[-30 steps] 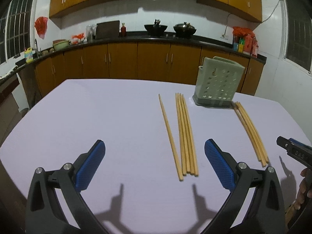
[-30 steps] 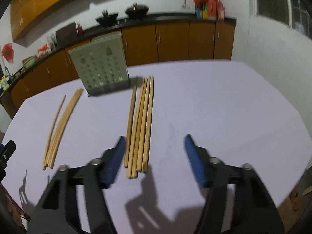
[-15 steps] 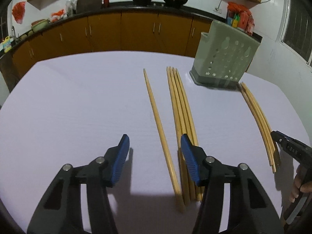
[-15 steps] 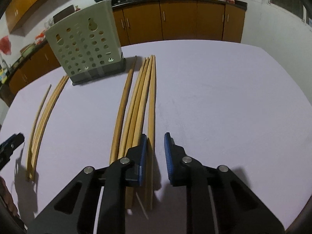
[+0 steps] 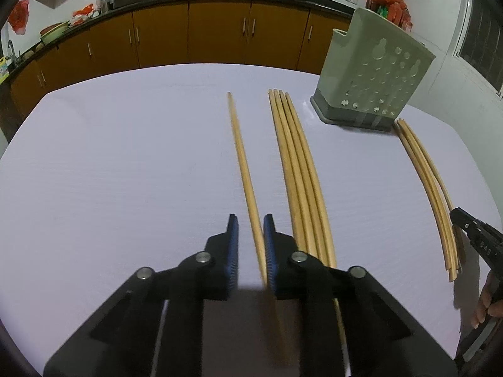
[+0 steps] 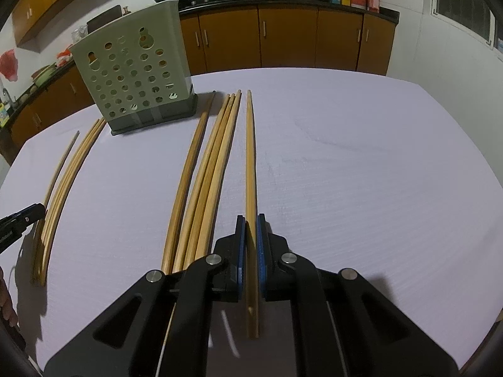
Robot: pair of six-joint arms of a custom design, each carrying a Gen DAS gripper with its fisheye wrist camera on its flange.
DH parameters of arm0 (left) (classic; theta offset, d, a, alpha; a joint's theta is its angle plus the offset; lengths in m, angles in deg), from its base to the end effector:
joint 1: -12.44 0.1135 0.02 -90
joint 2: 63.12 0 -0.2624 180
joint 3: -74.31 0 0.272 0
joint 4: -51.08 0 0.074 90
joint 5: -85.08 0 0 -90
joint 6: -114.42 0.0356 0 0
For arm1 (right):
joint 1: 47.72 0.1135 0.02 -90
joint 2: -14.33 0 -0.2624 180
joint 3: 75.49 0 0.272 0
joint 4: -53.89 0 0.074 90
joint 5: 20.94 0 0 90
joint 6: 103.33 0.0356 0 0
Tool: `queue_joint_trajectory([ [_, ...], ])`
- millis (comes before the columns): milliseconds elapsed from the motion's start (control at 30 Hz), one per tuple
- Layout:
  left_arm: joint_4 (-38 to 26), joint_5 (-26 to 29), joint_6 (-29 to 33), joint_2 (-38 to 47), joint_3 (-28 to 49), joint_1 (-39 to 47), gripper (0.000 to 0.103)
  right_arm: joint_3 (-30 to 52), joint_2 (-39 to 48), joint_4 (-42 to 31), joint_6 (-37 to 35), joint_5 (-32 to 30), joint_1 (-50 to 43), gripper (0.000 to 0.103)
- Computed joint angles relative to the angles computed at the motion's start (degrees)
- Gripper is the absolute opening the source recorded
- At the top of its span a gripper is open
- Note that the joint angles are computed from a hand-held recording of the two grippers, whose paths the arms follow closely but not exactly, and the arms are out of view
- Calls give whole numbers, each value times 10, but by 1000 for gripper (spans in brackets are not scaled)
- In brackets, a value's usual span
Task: Organize utensils
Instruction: 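Close the left gripper on a single chopstick while the right gripper grasps another chopstick, then lift the chopsticks upright with both grippers and lower them into the green holder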
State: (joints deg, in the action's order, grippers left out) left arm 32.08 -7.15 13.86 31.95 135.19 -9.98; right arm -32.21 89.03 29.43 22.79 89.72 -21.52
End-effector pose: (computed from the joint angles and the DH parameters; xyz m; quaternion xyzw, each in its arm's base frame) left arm 0.3091 -0.1260 0.1343 0.0919 0.9442 -0.0719 0.3079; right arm 0.2236 0.0960 0.1360 0.1337 0.9324 0.0026 0.3357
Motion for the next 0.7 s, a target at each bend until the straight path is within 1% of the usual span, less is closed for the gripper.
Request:
queue_joint_trajectory([
  [167,4,-16,8,-18,-21,-5,17,-14,-16,0,6,-7,2,8],
  [267,18,-42,19,-26,-39,-21,16,-21,-20,5,5,5,13,8],
  [300,24,-48,22,-27,-43,-24,14,-22,-19,6,3,8,14,8],
  [333,21,-46,22,-26,-39,-23,7,-20,-19,6,1,4,12,8],
  [367,15,-41,21,-26,-36,-21,7,-19,-20,6,-1,-4,6,8],
  [400,11,-28,17,-30,-33,-15,7,-25,-37,8,-2,-12,0,8],
  [433,14,-20,15,-44,-37,-9,7,-30,-56,3,0,-5,3,8],
  [533,19,-28,25,-100,-47,-1,7,-32,-135,-16,-21,36,9,8],
  [600,17,-26,32,-138,-46,6,7,-26,-175,-29,-34,52,11,8],
  [700,16,-21,33,-173,-37,14,7,-14,-211,-37,-51,74,13,8],
])
